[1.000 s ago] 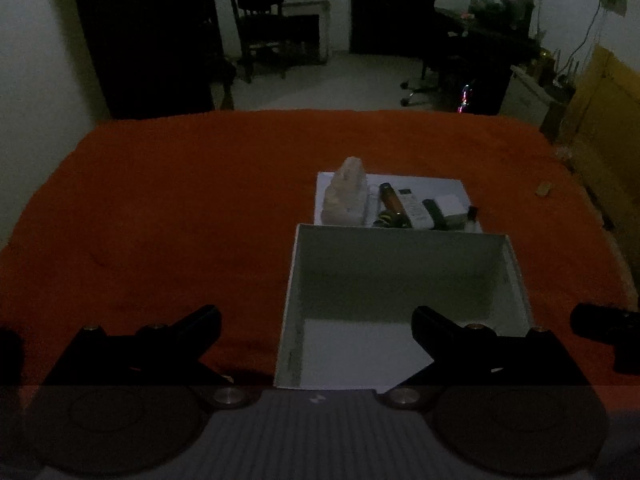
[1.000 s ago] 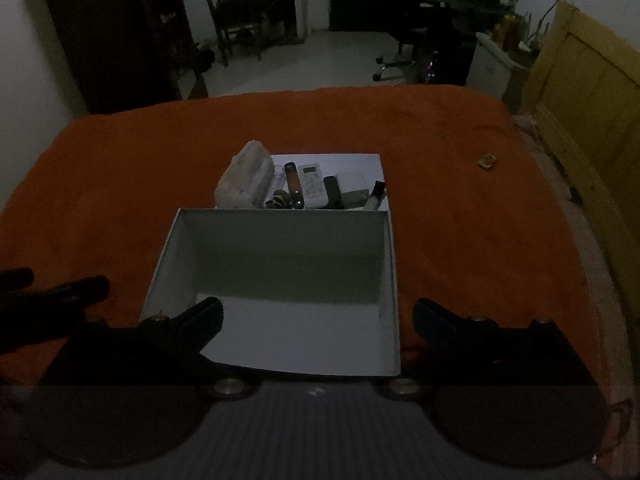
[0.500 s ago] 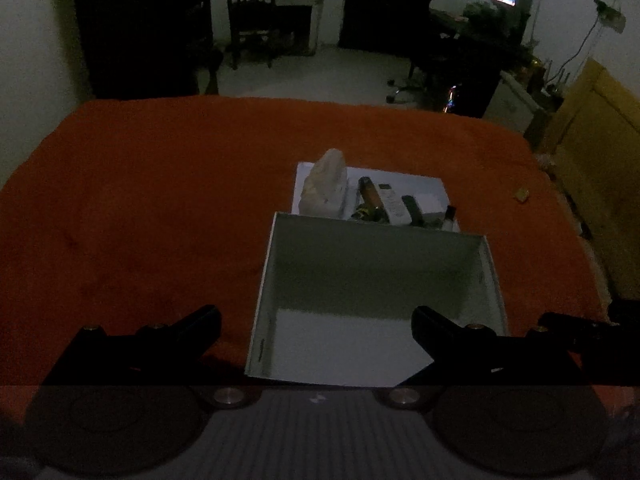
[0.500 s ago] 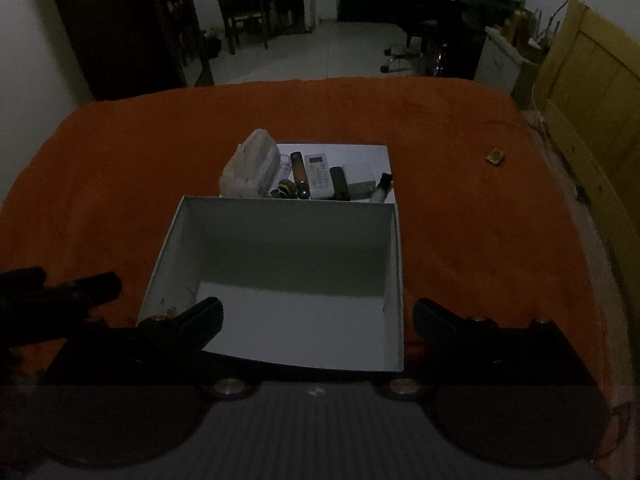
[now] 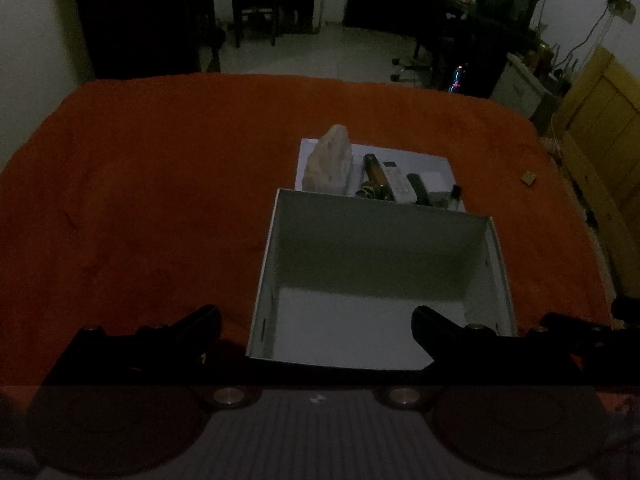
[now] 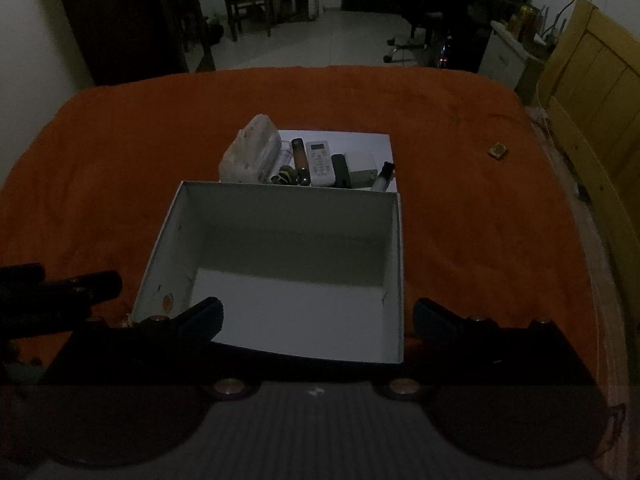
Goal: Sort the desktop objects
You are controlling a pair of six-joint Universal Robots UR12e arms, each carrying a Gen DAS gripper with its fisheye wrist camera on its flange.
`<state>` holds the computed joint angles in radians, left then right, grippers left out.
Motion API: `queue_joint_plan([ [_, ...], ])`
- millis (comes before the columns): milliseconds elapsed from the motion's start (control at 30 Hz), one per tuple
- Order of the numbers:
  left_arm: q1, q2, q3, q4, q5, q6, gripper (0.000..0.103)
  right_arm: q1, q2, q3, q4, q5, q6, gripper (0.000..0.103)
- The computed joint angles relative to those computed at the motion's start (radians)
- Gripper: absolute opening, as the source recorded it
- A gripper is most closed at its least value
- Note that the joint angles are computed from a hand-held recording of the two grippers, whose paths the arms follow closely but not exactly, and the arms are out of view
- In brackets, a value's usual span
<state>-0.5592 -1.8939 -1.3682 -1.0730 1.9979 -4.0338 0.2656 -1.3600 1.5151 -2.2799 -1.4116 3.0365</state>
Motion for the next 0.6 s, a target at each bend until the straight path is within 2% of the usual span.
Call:
queue_joint_plan([
  [267, 0.0, 0.007, -0.029, 0.063, -0.001, 0.008, 0.103, -0.004, 0.002, -0.002, -0.006, 0.007, 0.012, 0.103],
  [600, 0.004, 0.002, -0.014, 0.041, -0.027, -0.003, 0.103, -0.008, 0.003, -0.01, 0.012, 0.012, 0.013, 0.103],
])
